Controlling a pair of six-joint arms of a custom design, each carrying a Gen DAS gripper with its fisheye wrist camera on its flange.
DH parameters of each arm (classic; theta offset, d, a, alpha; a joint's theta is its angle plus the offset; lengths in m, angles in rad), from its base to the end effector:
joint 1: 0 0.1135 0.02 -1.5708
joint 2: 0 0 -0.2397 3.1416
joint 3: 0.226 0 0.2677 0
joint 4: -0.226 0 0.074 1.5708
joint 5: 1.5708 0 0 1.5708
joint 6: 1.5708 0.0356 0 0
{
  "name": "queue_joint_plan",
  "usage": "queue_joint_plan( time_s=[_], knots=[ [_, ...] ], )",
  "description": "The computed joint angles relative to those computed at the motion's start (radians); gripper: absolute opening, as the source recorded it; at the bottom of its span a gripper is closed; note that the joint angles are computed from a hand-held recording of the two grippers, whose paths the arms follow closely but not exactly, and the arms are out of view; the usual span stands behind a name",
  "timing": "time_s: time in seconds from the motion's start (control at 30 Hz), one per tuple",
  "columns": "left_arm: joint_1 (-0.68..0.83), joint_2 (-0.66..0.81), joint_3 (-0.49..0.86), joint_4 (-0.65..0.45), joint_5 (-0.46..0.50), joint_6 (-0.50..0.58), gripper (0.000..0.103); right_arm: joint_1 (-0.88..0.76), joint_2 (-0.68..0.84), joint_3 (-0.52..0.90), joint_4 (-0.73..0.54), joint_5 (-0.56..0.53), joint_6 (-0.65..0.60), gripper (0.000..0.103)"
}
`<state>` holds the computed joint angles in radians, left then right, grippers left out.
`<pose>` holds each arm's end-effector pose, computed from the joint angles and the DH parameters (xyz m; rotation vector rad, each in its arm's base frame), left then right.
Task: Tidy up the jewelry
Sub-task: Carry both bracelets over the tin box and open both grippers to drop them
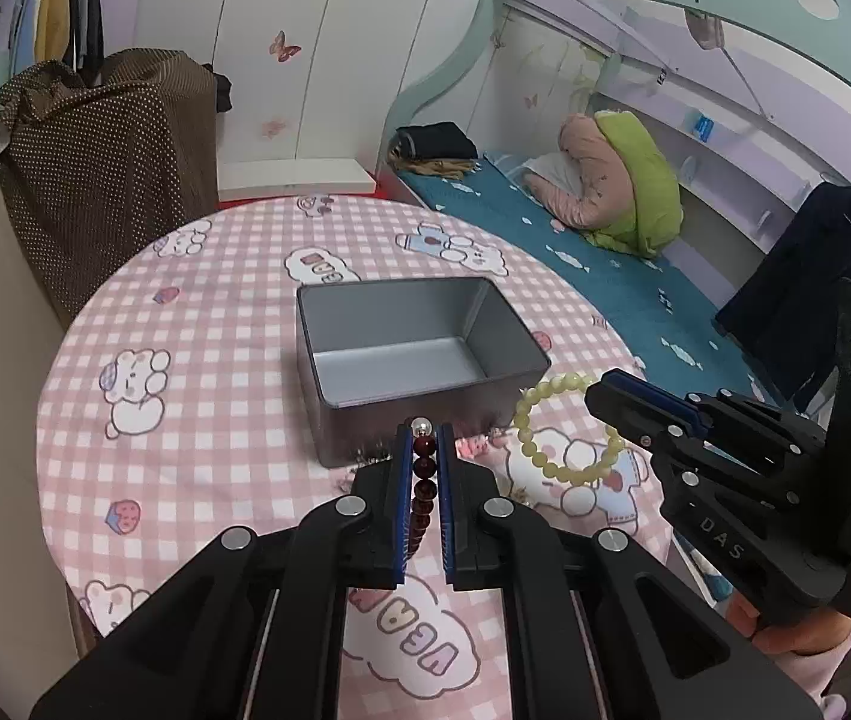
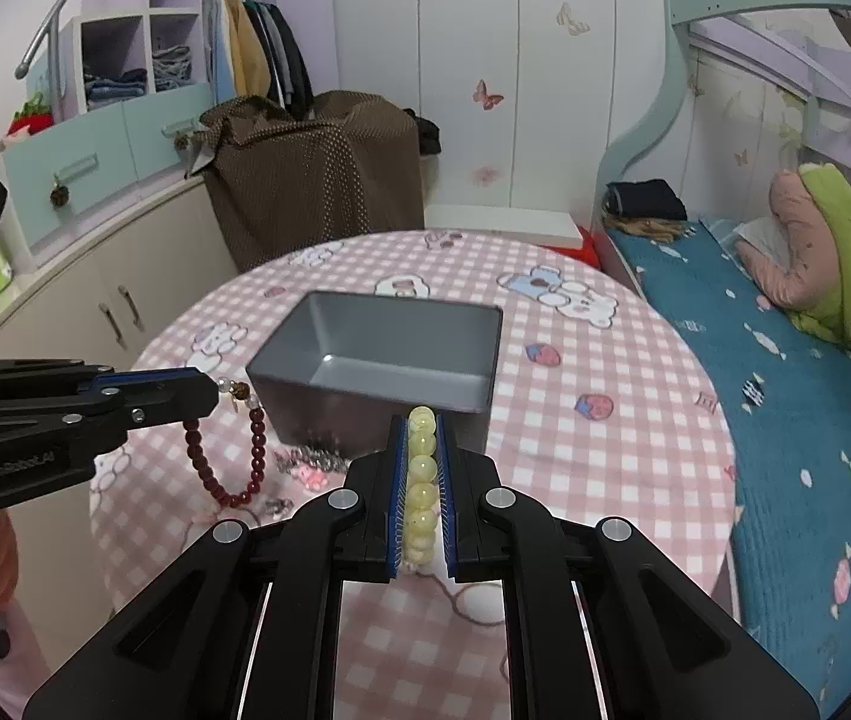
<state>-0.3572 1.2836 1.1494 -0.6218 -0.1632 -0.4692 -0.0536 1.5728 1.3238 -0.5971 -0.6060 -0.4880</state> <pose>0.2813 -0.0988 0.2931 -0.2119 2.3157 -0.2286 0.3571 0.0011 0.2697 -0.7476 2.1464 0.4510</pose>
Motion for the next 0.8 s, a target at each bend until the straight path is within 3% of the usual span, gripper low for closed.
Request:
queue_joint_plan(
  time_s=[0.3, 0.8],
  knots=[
    [0.032, 0.070, 0.133, -0.041, -0.034, 0.024, 0.006, 0.015, 0.033, 0.112, -0.009, -0.010, 0.036, 0.010],
    [0.129, 0.285, 0.323, -0.046, 0.005, 0.028, 0.006, 0.094, 0.286, 0.390, -0.070, 0.044, 0.115, 0.010]
  ],
)
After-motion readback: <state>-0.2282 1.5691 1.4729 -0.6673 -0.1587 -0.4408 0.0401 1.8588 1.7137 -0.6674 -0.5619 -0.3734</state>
